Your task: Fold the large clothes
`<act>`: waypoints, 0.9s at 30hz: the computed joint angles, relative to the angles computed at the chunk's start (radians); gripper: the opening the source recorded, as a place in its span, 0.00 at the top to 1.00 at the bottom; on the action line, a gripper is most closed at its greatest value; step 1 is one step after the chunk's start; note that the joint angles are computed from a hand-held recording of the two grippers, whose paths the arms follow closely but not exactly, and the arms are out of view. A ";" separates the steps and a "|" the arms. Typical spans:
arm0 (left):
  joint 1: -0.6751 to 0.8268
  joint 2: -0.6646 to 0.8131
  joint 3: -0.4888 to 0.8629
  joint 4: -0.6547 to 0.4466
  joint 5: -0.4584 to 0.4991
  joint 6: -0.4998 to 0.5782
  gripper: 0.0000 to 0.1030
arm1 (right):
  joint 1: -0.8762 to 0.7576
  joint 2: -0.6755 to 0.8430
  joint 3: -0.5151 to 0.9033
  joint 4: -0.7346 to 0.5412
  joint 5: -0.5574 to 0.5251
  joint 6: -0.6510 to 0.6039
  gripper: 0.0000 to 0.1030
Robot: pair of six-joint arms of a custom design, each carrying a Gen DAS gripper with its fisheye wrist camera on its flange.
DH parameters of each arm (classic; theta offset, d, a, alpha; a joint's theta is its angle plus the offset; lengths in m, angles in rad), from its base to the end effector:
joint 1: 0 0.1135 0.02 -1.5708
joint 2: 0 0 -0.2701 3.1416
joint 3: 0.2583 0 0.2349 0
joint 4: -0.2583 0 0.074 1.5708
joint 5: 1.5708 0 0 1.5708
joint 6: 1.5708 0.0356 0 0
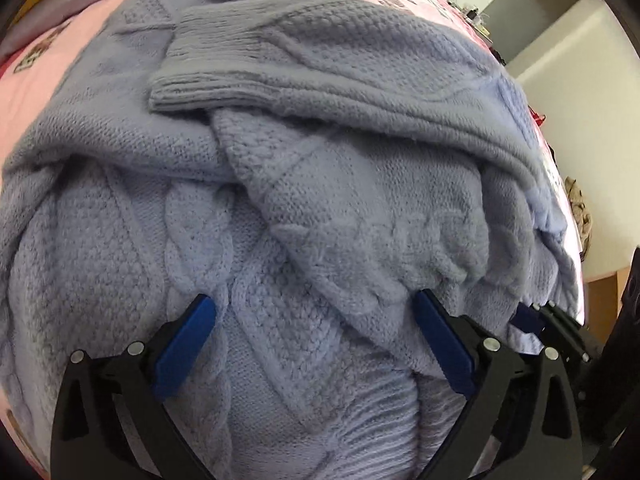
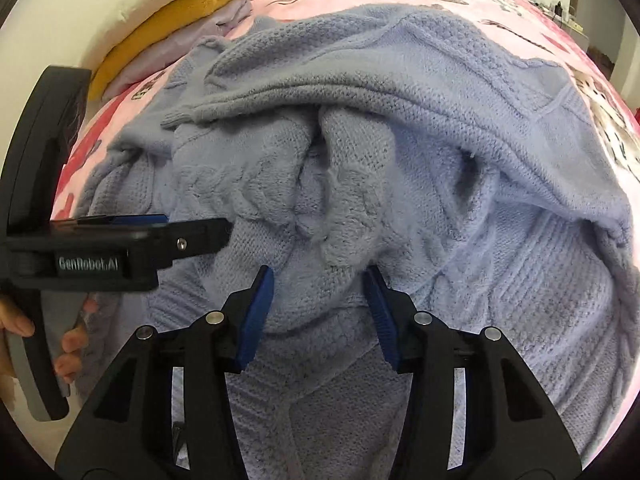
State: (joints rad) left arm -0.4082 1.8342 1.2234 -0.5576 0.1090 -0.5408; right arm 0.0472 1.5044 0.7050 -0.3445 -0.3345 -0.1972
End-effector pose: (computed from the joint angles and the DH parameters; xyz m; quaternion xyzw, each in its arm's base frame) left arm 0.3230 -0.1439 0.1925 -0.0539 0.9769 -0.1387 0.1531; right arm 0.2472 0.0234 0.1640 -0.1525 0.9522 0.1466 0.2205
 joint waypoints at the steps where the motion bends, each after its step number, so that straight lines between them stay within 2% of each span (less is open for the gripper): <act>1: -0.010 -0.004 -0.003 0.000 -0.012 0.011 0.05 | 0.001 -0.001 0.001 -0.004 0.001 -0.002 0.54; 3: -0.055 -0.002 0.027 -0.028 -0.035 0.016 0.05 | 0.003 -0.010 0.017 -0.031 0.005 -0.011 0.49; 5: -0.056 -0.043 0.012 -0.033 -0.018 0.042 0.05 | 0.008 -0.035 0.033 -0.066 0.019 -0.011 0.37; 9: -0.034 -0.226 -0.107 -0.041 0.014 0.097 0.05 | -0.050 -0.203 0.021 -0.162 0.018 -0.075 0.37; 11: -0.026 -0.350 -0.178 -0.089 0.011 0.131 0.05 | -0.107 -0.287 0.015 -0.236 0.019 -0.135 0.37; 13: -0.031 -0.437 -0.239 -0.161 -0.022 0.152 0.05 | -0.209 -0.373 0.013 -0.352 0.018 -0.234 0.36; 17: 0.012 -0.605 -0.352 -0.300 -0.010 0.209 0.05 | -0.419 -0.467 -0.012 -0.512 0.084 -0.462 0.36; 19: 0.013 -0.682 -0.398 -0.350 -0.021 0.207 0.05 | -0.510 -0.473 -0.019 -0.554 0.110 -0.526 0.36; 21: 0.085 -0.734 -0.449 -0.369 -0.006 0.264 0.05 | -0.632 -0.486 -0.029 -0.584 0.105 -0.590 0.36; 23: 0.086 -0.783 -0.486 -0.412 -0.011 0.259 0.05 | -0.693 -0.496 -0.049 -0.588 0.121 -0.608 0.31; 27: 0.119 -0.842 -0.551 -0.467 0.033 0.287 0.05 | -0.906 -0.479 -0.089 -0.593 0.140 -0.696 0.31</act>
State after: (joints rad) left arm -0.2893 0.9922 0.6720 -1.0245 0.1422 -0.2534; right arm -0.8583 1.0255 0.6159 -0.9377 -0.1946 -0.8933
